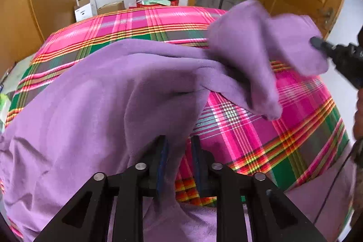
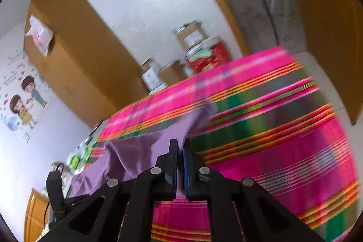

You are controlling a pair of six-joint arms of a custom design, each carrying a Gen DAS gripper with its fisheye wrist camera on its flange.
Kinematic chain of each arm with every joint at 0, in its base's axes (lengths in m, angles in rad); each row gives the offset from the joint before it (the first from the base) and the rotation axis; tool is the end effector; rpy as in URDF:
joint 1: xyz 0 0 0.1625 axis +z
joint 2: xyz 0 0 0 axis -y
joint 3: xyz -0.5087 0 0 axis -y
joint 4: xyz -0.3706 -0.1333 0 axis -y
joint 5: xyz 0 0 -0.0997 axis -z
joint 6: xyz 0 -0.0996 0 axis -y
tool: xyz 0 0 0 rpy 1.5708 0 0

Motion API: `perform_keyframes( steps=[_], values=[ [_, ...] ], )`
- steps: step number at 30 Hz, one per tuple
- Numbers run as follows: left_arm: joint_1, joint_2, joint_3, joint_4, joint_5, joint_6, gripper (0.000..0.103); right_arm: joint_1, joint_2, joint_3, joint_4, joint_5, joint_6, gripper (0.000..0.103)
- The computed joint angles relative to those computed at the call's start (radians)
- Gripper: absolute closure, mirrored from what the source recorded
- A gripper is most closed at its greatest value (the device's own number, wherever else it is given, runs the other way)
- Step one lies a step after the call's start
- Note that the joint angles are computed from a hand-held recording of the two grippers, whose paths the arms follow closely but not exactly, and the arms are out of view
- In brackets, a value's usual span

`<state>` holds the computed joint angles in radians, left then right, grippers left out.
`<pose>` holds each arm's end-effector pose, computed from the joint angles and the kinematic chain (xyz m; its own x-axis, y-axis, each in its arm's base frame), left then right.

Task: Fold clothes

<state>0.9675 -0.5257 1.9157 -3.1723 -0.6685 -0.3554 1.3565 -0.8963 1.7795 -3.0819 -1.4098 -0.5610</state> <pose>-0.1760 -0.6281 0.0138 -0.7591 -0.0777 -0.6463 0.3099 0.8300 -0.4638 -0.0012 -0.7073 0.2524 -0.9252 -0.3209 0.2027 -0.3781 0.7323 -0.5664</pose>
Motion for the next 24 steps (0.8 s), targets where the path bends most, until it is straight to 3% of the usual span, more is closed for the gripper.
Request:
perform_keyframes(
  steps=[11, 15, 24],
  values=[
    [-0.021, 0.036, -0.068, 0.140, 0.098, 0.040, 0.072, -0.035, 0.010, -0.076, -0.111, -0.103, 0.041, 0.099],
    [-0.011, 0.033, -0.098, 0.183, 0.090, 0.038, 0.072, -0.052, 0.010, -0.096, -0.144, -0.120, 0.057, 0.099],
    [-0.014, 0.058, -0.122, 0.171, 0.144, 0.113, 0.069, -0.088, 0.018, -0.133, -0.179, -0.166, 0.109, 0.099]
  ],
)
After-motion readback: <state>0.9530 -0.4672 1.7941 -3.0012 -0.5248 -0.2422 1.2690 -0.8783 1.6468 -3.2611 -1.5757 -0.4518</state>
